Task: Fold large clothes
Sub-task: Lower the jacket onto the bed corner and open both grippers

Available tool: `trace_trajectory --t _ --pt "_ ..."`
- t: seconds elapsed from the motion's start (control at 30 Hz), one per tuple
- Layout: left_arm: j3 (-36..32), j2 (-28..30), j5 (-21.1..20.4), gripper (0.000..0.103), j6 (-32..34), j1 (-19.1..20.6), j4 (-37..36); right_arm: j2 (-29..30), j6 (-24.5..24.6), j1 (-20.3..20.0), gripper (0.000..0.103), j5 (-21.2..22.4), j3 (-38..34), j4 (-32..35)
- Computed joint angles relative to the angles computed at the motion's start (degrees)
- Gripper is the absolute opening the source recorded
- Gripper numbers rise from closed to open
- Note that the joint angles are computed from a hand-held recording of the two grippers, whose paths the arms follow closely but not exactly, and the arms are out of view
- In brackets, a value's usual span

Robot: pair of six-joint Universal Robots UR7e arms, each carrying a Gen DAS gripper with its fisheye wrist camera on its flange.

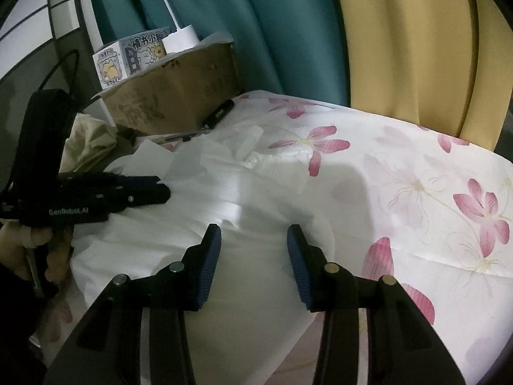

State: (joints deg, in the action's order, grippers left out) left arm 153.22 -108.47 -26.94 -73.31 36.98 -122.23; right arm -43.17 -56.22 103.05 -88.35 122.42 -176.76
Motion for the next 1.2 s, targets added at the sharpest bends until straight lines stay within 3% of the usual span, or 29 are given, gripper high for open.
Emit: trace_trajectory --t 0.1,0.23,0.3,0.37,0.47,0.63,0.73,0.9,1.2 --pt "-0.9 0.0 0.4 0.034 -4.4 -1.3 4.8 -0.6 0.1 -0.2 0.042 0.1 0.2 0.4" --pt "-1.9 -3.7 0.9 0.034 -15.8 -6.4 18.8 -2.0 0.7 -0.1 0.044 -0.4 0.8 1.0" --pt "-2.0 -5.2 0.6 0.034 -20.0 -8.8 23.6 -2.7 0.6 0.0 0.049 -0.8 1.3 1.3" --pt "-2.0 -5.9 0.1 0.034 -22.6 -10.8 26.3 -3.6 -0.1 0.0 0.061 -0.8 2.3 1.2" --pt "-1.5 -5.3 -1.8 0.034 -23.6 -12.5 26.5 -4.6 -1.8 0.4 0.073 -2.2 4.3 -1.1" --pt "0.2 -3.2 -4.2 0.035 -20.8 -10.5 20.4 -4.8 -4.2 -0.2 0.079 -4.2 6.9 -5.0" --pt "1.2 -3.9 -3.6 0.035 -21.4 -11.2 20.7 -5.0 -4.4 -1.2 0.083 -4.9 8.2 -6.9" --pt "0.5 -3.8 -4.9 0.035 -24.6 -12.3 23.5 -6.5 -4.3 -2.0 0.084 -4.9 9.6 -7.3" --pt "-1.2 -3.3 -6.9 0.035 -36.0 -18.6 33.6 -10.2 -1.5 -3.3 0.084 -5.1 10.6 -3.3"
